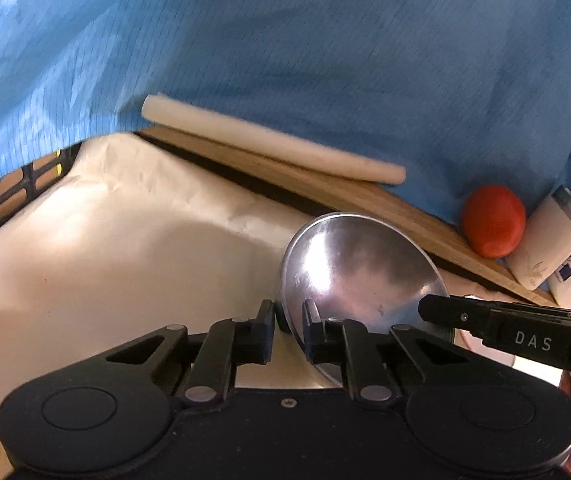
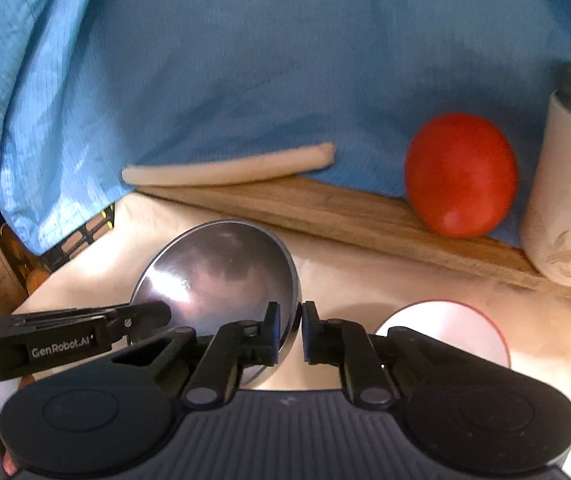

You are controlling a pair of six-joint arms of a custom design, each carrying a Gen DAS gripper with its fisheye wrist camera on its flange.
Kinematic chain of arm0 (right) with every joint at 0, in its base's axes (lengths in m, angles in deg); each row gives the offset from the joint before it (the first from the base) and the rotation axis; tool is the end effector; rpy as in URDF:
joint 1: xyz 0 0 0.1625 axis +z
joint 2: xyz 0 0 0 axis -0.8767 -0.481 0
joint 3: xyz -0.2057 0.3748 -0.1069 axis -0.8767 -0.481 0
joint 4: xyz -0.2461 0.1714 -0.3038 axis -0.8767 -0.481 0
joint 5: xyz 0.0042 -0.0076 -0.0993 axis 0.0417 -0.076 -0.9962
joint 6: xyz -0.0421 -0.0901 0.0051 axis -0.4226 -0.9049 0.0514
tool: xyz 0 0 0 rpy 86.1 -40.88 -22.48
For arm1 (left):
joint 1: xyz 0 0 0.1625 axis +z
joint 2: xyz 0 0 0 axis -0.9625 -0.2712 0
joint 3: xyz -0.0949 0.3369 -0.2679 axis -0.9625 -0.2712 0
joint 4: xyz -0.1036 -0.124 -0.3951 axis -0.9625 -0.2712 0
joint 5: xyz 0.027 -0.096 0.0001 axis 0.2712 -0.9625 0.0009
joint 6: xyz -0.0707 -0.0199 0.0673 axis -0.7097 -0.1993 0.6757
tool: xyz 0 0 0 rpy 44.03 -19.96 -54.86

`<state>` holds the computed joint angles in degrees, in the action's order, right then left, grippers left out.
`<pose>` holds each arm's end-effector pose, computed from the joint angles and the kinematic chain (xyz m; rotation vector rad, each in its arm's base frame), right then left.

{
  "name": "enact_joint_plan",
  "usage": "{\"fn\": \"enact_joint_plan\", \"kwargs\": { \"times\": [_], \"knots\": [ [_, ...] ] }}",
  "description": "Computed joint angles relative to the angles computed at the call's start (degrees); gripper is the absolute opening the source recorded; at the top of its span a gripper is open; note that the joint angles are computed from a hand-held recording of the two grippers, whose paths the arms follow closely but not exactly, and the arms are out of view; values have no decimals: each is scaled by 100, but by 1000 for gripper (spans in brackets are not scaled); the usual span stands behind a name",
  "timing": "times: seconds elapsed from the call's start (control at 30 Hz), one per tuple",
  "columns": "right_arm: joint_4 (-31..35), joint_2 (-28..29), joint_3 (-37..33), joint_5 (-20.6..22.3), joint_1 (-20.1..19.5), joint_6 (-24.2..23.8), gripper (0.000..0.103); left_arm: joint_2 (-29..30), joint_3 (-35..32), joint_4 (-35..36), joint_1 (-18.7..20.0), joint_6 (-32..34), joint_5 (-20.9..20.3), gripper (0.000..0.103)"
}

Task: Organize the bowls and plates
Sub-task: 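Grasp the steel bowl rim with the left tool while the right tool grasps it too, lift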

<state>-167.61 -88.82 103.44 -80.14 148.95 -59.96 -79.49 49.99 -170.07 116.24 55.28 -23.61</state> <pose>0.0718 -0.4306 0.2633 0.1168 -2.2775 1.1068 -0.3052 -0.5083 0.0164 0.8950 2.7016 -0.7120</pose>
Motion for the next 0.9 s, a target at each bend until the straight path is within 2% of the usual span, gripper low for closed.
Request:
{"fn": "enact_joint_plan", "kwargs": {
  "times": [0.23,0.5,0.7,0.9],
  "knots": [
    [-121,-504,339,-6,132,20,10,-243,262,-239,-368,9,7,15],
    [187,-1776,1106,-232,237,264,10,-605,682,-81,-948,-195,-353,16],
    [677,-2869,1702,-969,484,526,10,-759,1044,156,-1479,-445,-735,17],
    [1824,-4138,2169,-1675,710,923,10,-844,1304,606,-1809,-663,-1278,18]
  ]
}}
